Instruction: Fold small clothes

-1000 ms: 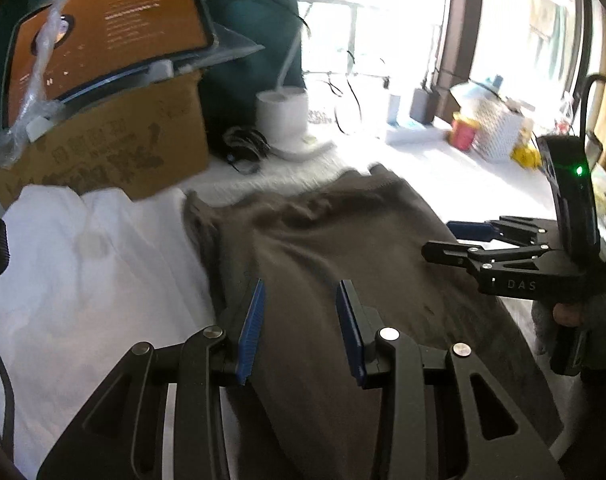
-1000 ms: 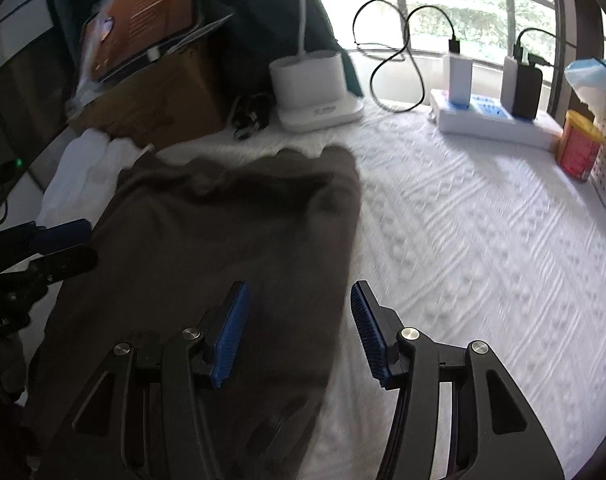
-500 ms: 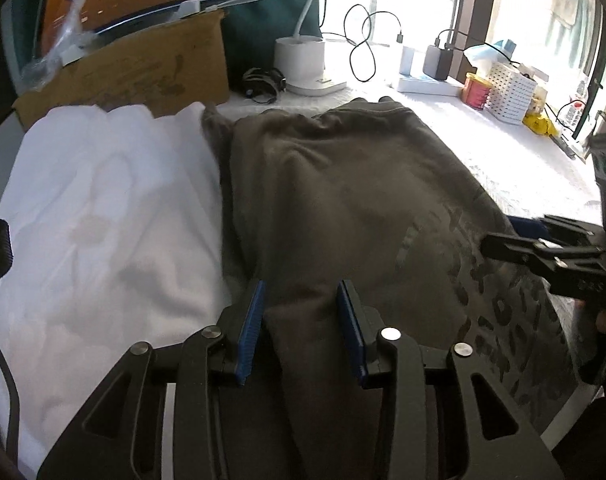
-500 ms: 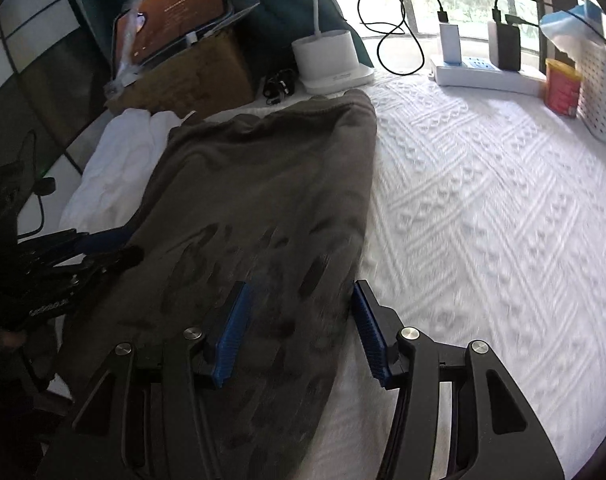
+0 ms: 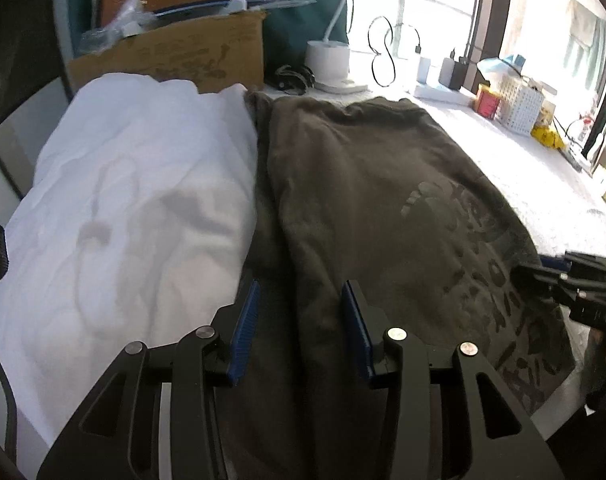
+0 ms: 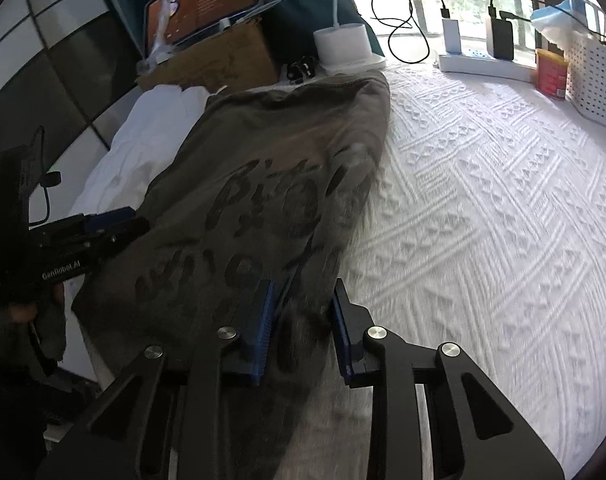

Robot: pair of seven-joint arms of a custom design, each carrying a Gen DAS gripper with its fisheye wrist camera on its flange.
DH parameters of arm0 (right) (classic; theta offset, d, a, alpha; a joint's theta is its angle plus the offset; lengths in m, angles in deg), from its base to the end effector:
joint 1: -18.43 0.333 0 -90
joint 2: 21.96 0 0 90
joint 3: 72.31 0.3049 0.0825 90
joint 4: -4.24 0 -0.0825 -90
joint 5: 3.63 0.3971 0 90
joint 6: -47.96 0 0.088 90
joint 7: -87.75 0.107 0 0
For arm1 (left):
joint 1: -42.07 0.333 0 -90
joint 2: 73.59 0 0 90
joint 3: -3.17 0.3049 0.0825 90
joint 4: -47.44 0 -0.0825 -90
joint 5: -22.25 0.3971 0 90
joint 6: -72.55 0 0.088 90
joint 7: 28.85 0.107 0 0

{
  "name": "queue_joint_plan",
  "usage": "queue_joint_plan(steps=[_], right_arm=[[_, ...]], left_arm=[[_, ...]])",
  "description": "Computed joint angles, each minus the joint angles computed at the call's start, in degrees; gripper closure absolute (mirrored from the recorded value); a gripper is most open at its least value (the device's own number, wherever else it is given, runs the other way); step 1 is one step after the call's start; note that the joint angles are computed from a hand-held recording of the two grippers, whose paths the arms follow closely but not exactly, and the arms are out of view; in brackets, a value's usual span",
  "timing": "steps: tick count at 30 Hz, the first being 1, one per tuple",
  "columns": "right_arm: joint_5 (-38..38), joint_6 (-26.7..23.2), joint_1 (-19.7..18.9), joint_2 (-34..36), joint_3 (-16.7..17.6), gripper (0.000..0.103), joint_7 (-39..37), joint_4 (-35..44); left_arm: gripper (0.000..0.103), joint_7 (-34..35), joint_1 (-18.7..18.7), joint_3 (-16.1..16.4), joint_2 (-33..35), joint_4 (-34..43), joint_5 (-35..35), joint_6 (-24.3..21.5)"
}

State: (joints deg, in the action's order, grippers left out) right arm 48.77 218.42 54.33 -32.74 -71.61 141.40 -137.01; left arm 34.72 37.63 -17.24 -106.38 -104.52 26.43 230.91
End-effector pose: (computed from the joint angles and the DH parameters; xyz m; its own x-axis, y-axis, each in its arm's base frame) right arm 0.4327 0.2533 0.4072 0.4826 -0.8313 -0.2757 -0.7375 -0.2160 -0.6399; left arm 0.3894 -0.1875 0.4695 -0.0557 -0.9978 0.0359 -0.7735 0.0204 -0.6335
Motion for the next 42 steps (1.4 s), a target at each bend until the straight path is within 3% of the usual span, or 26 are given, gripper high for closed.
queue_joint_plan(steps=[8, 10, 11, 12, 24, 35, 37, 42], right_arm=[[1.7, -0.1, 2.7, -4.6, -1.5, 0.073, -1.7, -4.2], [2.4, 0.2, 3.8, -6.1, -2.3, 0.073, -2.0, -5.6], [2.5, 0.2, 4.2, -6.7, -2.8, 0.073, -2.0, -6.1], [2.4, 0.1, 4.6, -7.3, -3.2, 0.073, -1.9, -6.7], [-4.9, 1.1, 7.8, -15.6, -8.1, 0.073, 2.1, -14.4], [-17.6, 2.9, 0.6, -23.7, -6.6, 0.072, 13.7, -22.0], [-19.5, 3.0, -0.9, -25.2, -6.3, 0.059, 15.6, -23.2], [-24.2, 2.8, -4.8, -28.0, -5.9, 0.057, 19.8, -25.3]], left_arm=[[0.061, -2.0, -2.0, -1.9, -6.4, -4.0, -1.7, 4.1], [0.056, -2.2, -2.1, -2.9, -6.5, -3.7, -1.7, 4.1], [0.046, -2.4, -1.9, -3.5, -6.5, -3.5, -1.4, 3.8], [0.044, -3.1, -1.3, -4.6, -6.6, -3.1, -0.9, 3.4], [0.044, -9.2, -2.5, -8.3, -7.3, -2.9, 1.4, 2.0], [0.043, -10.8, -3.4, -9.7, -2.3, 1.7, 5.3, 2.3], [0.043, -10.8, -3.6, -9.9, -1.1, 2.6, 5.9, 2.7], [0.043, -11.1, -3.8, -10.1, 1.1, 4.5, 6.9, 3.7]])
